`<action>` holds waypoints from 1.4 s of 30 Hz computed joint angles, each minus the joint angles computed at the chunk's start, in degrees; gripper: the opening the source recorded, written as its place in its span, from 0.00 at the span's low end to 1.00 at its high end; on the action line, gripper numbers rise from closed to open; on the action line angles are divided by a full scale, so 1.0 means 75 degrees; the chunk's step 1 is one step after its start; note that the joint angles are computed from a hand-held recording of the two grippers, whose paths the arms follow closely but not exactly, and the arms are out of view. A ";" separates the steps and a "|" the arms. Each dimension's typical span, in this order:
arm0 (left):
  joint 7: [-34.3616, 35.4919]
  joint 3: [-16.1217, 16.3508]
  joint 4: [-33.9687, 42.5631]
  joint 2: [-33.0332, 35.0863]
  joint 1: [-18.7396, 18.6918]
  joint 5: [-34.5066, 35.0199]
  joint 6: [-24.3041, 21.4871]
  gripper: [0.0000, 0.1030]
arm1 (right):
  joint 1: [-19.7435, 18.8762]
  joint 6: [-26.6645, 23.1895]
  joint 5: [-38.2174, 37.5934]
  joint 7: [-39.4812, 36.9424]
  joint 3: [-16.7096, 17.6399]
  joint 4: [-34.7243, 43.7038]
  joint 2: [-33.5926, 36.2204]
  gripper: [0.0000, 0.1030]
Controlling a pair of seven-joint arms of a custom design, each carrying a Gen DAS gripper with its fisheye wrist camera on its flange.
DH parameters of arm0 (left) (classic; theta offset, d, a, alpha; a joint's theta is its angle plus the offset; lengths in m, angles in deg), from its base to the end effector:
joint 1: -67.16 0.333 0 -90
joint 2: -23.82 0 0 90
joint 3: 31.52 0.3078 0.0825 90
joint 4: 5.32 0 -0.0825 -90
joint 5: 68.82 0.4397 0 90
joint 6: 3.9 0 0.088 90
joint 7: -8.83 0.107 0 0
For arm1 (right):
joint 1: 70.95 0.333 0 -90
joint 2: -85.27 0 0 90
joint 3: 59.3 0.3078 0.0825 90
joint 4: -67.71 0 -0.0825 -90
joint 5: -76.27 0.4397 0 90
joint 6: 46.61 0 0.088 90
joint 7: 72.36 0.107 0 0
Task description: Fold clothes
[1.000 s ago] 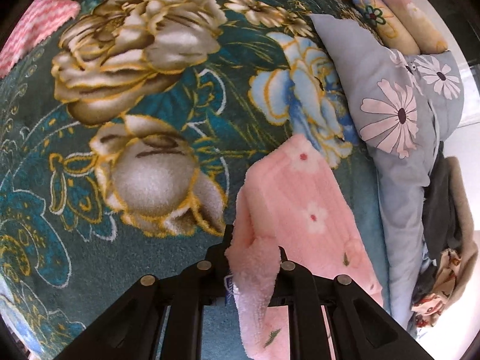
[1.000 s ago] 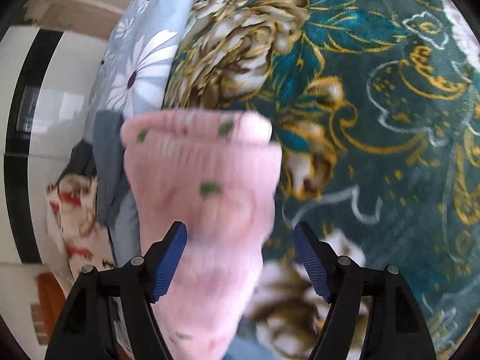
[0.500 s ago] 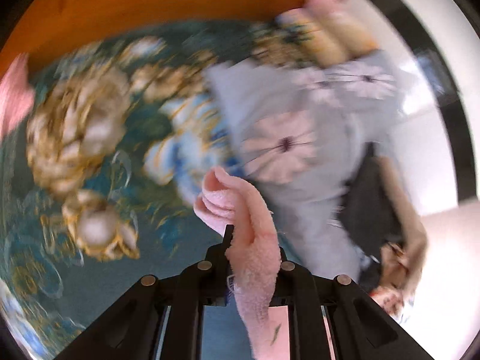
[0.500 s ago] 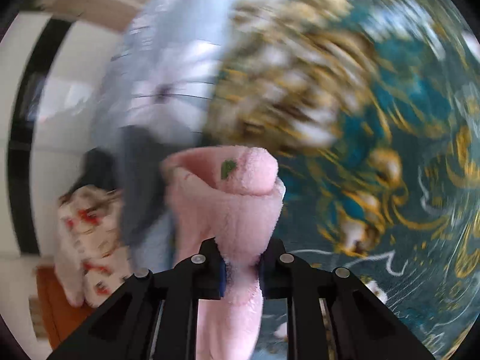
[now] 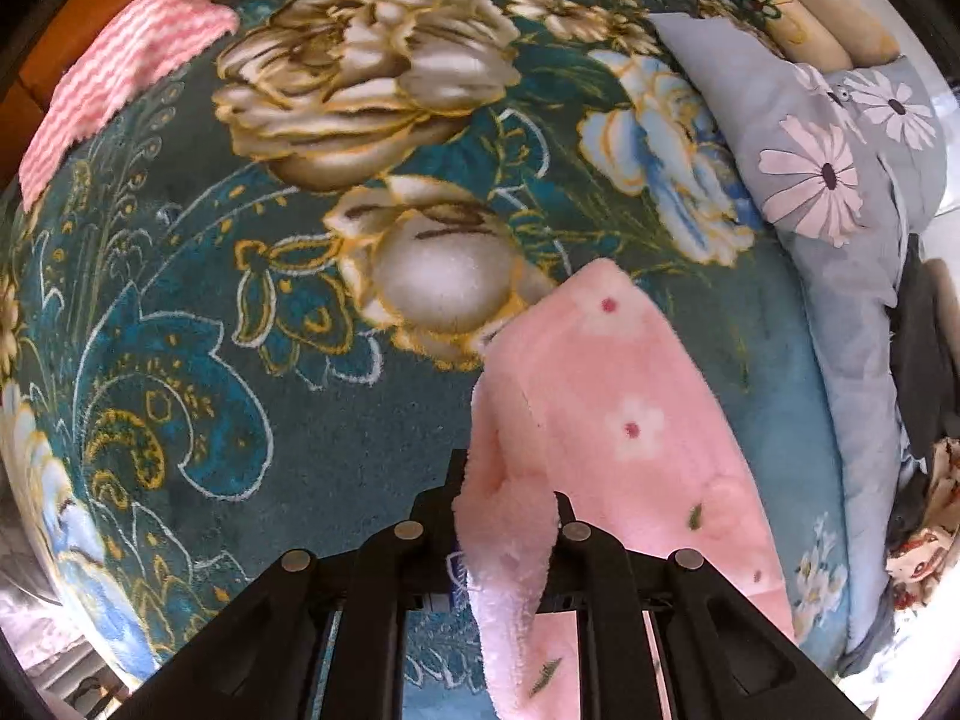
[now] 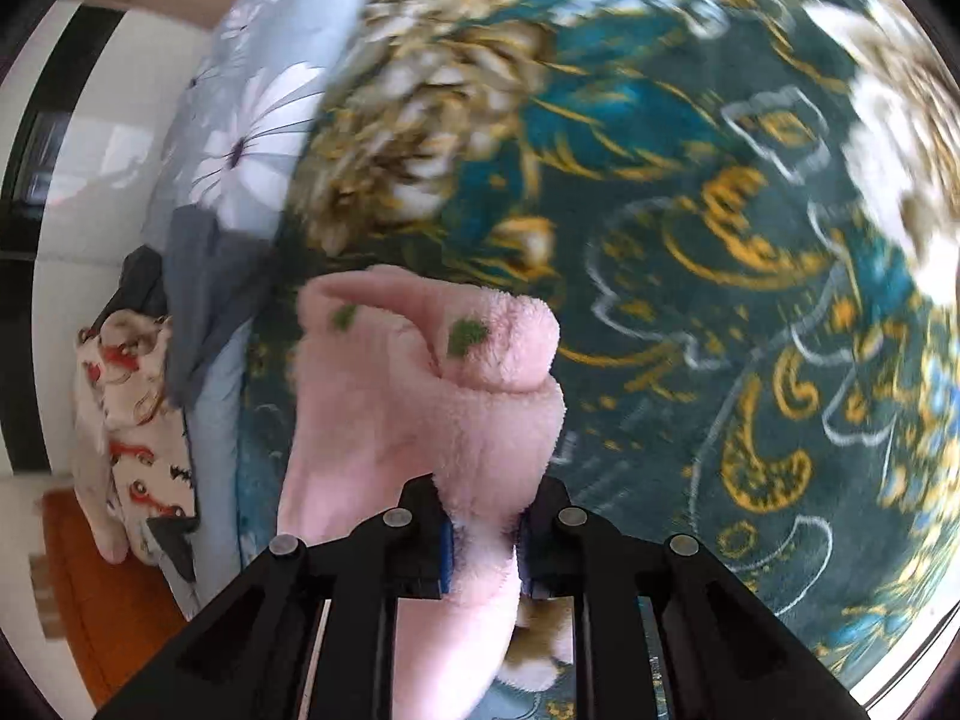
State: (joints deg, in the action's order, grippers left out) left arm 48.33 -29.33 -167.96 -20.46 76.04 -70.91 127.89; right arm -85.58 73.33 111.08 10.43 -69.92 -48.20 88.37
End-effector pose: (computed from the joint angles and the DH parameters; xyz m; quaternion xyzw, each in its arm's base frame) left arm 0.3743 0.0698 0.3909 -0.9640 0.2373 -0.1176 0.0237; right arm 0.5707 -0.2375 0.3972 -0.4425 0.8595 0.1153 0.2284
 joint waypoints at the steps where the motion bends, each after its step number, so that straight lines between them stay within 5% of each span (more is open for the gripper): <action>1: 0.0100 -0.0001 0.0117 0.0052 -0.0026 0.0043 -0.0069 0.14 | -0.0012 0.0002 0.0028 -0.0004 -0.0009 -0.0002 0.0006 0.16; 5: 0.0335 -0.0195 0.0650 0.0165 -0.0161 0.0292 -0.0393 0.14 | -0.0011 -0.0304 -0.0157 -0.0118 0.0012 0.0354 0.0175 0.22; 9: 0.0279 -0.0686 0.1350 0.0147 -0.0441 0.0774 -0.0742 0.14 | 0.0055 -0.0153 -0.0579 0.0144 0.0024 0.0212 -0.0194 0.63; 16: 0.1624 -0.1585 0.3045 0.1007 -0.1816 0.1907 -0.0597 0.14 | -0.0051 -0.0484 -0.0594 0.0083 -0.0232 -0.0662 -0.1727 0.63; 23: 0.1993 -0.2306 0.5127 0.3613 -0.3015 0.1801 -0.0212 0.14 | -0.0072 -0.1333 -0.0636 -0.0085 -0.0434 -0.1193 -0.2614 0.63; 31: 0.0858 -0.2834 0.7566 0.6704 -0.4115 0.2467 -0.1998 0.14 | -0.0002 -0.2658 -0.0204 -0.0648 -0.0535 -0.0375 -0.1671 0.63; 39: 0.0078 -0.2746 0.8505 0.7644 -0.4750 0.2449 -0.3106 0.18 | -0.0296 -0.3482 -0.0222 -0.1497 -0.0378 0.1291 0.0135 0.63; 42: 0.0014 -0.2714 0.8877 0.7948 -0.4798 0.2181 -0.3382 0.29 | -0.0506 -0.3497 -0.0157 -0.1467 -0.0320 0.1743 0.0715 0.63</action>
